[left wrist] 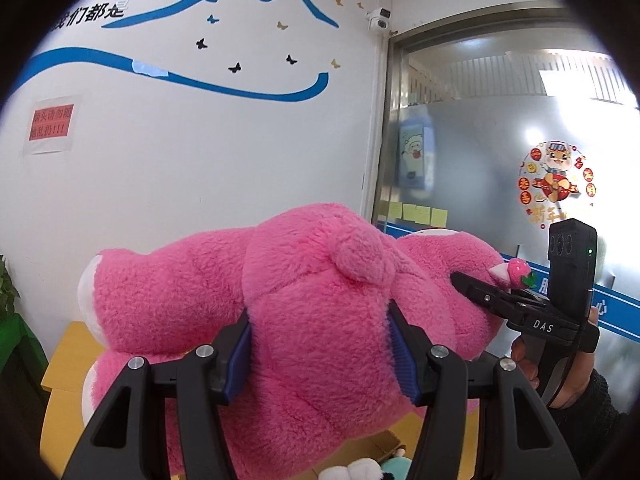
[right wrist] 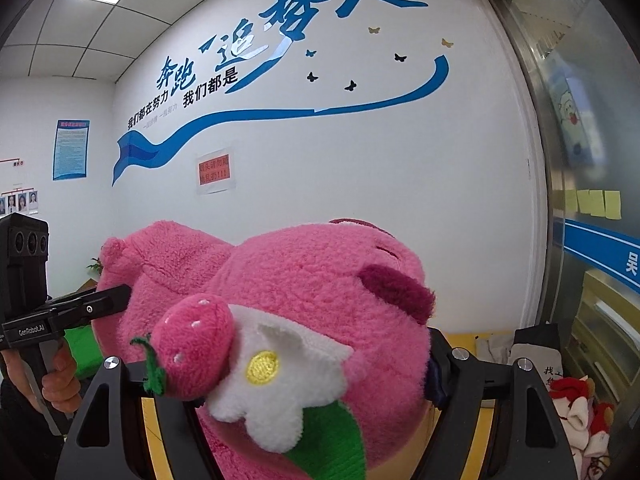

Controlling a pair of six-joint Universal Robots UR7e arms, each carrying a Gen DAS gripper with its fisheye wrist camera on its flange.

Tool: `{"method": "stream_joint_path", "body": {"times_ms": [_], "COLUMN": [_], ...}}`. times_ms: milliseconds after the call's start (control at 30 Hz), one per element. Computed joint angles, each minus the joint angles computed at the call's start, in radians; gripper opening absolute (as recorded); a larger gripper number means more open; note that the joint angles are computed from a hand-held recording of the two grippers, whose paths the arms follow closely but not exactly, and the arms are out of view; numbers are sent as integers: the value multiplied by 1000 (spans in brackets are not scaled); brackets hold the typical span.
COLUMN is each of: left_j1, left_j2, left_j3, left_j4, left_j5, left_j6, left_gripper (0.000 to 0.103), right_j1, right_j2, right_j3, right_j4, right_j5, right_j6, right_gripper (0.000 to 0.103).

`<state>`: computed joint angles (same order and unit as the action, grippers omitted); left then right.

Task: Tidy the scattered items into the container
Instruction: 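Lift the pink bear with both grippers and carry it over the box, then lower the pink bear into the box and open both grippers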

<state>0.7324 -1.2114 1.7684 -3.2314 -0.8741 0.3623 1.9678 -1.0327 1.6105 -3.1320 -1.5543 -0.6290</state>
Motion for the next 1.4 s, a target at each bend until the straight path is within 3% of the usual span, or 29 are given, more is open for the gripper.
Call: {"method": "stream_joint_path", "body": {"times_ms": [333,533,667,800,900,967,1133,1233,1400], "left_j1": [193,340,444,503,507,500,499,517,520], "left_j2": [186,333,431,511,526,513,473,486,459], "left_j3": [-226,-374,-473,-539,-501,-471,-439,-492,-508], "left_j4": [82,274,400,507,433,412,428,478,563], "left_j5": [-88,-97,-151,-137,-121,-107,-121,-161,-192], "left_j6": [-17,-132,-243,-355,-310,-309,-298,-266,-338], "left_gripper": [58,56,55,43,43,43,43,43,45], "right_j1": [-77,-166,-229,-270,-280,-286,-275,-262,-282], "right_j2": [260,479,625,737,764,764,734,702,723], "right_j3": [-327,-550,-718,-862,-884,-900,-859,-802,-857], "right_j4": [115,222,326,443,467,505,523,510,589], "right_j5": [-2,-29,-71,-159,-221,-232,-272,-294,-303], "right_j6": [61,38,52,64,23,40,80,79,156], "right_gripper": [82,82,82,83,84,84,84,85,101]}}
